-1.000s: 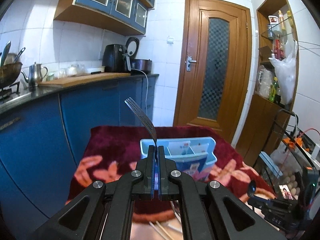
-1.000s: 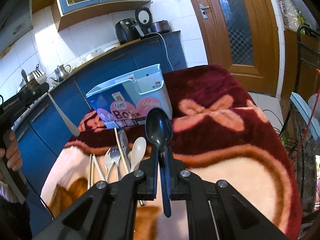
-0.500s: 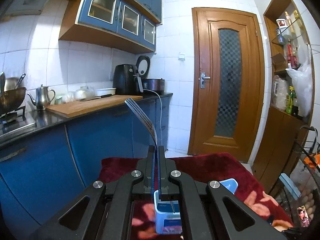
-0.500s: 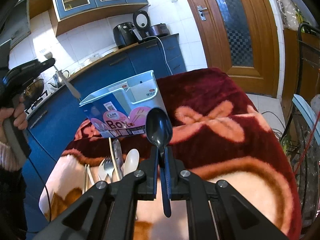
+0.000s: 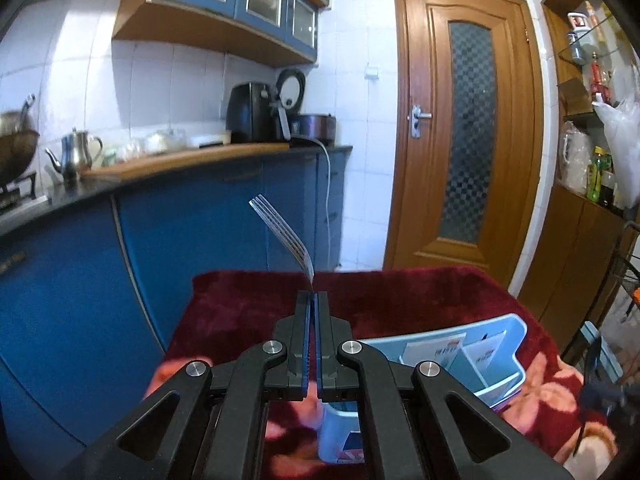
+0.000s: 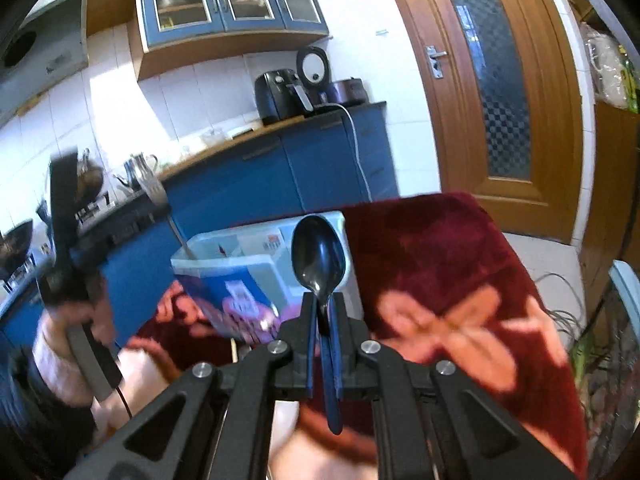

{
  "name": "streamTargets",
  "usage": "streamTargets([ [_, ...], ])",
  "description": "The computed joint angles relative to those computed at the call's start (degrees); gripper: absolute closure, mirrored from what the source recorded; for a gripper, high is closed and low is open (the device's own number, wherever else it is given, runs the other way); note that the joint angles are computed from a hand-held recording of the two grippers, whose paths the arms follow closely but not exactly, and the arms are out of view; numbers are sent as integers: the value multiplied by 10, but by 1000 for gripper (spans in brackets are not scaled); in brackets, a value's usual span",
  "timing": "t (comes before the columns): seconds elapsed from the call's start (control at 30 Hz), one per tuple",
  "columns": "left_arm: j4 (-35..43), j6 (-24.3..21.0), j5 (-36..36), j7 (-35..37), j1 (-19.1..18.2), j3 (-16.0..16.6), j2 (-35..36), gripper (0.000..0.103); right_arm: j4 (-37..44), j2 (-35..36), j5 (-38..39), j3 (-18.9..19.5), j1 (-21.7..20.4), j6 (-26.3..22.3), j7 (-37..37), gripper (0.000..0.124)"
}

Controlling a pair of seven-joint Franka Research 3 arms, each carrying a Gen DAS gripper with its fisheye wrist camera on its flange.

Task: Organize utensils
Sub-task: 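Lift the fork with the left tool toward the blue Box holder while the right tool carries the black spoon, then open the left tool to drop the fork into the holder while the right tool drops the black spoon in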

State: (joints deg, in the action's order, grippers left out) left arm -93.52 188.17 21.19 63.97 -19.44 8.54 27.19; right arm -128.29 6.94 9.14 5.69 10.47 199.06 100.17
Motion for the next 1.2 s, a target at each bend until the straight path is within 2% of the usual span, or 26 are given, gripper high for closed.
streamTargets([
  [0.07, 7, -3, 1, 6, 16, -20, 10, 102, 30, 28, -124, 54, -82, 15, 116, 116],
  [0.13, 13, -2, 1, 8, 20, -24, 19, 102, 62, 54, -177, 77, -117, 26, 169, 116],
  [0.17, 15, 1, 1, 8, 19, -23, 23, 102, 79, 67, -177, 72, -113, 31, 170, 116],
  [0.27, 11, 17, -7, 7, -2, 2, 29, 102, 127, 102, -115, 24, -54, 46, 106, 116],
  [0.33, 11, 22, -13, 13, -4, 4, 33, 102, 158, 127, -92, 15, -39, 55, 75, 116],
  [0.47, 10, 23, -20, 26, 17, -24, 36, 102, 216, 177, -58, 7, -20, 71, 23, 116],
  [0.63, 16, 15, -22, 38, 37, -51, 40, 102, 231, 197, -20, -1, -3, 72, -34, 115],
  [0.77, 21, 6, -19, 44, 50, -68, 44, 101, 218, 196, -21, 19, -21, 78, -42, 115],
  [0.83, 20, 6, -17, 45, 43, -60, 43, 101, 213, 193, -21, 22, -22, 78, -46, 115],
  [0.97, 14, 1, -11, 50, 53, -76, 37, 98, 210, 188, -4, 17, -15, 79, -58, 90],
  [1.07, 9, -3, -11, 45, 43, -65, 30, 92, 205, 184, -5, 20, -18, 83, -56, 88],
  [1.2, -1, -12, -8, 48, 74, -104, 19, 83, 195, 174, 2, 17, -12, 85, -63, 88],
])
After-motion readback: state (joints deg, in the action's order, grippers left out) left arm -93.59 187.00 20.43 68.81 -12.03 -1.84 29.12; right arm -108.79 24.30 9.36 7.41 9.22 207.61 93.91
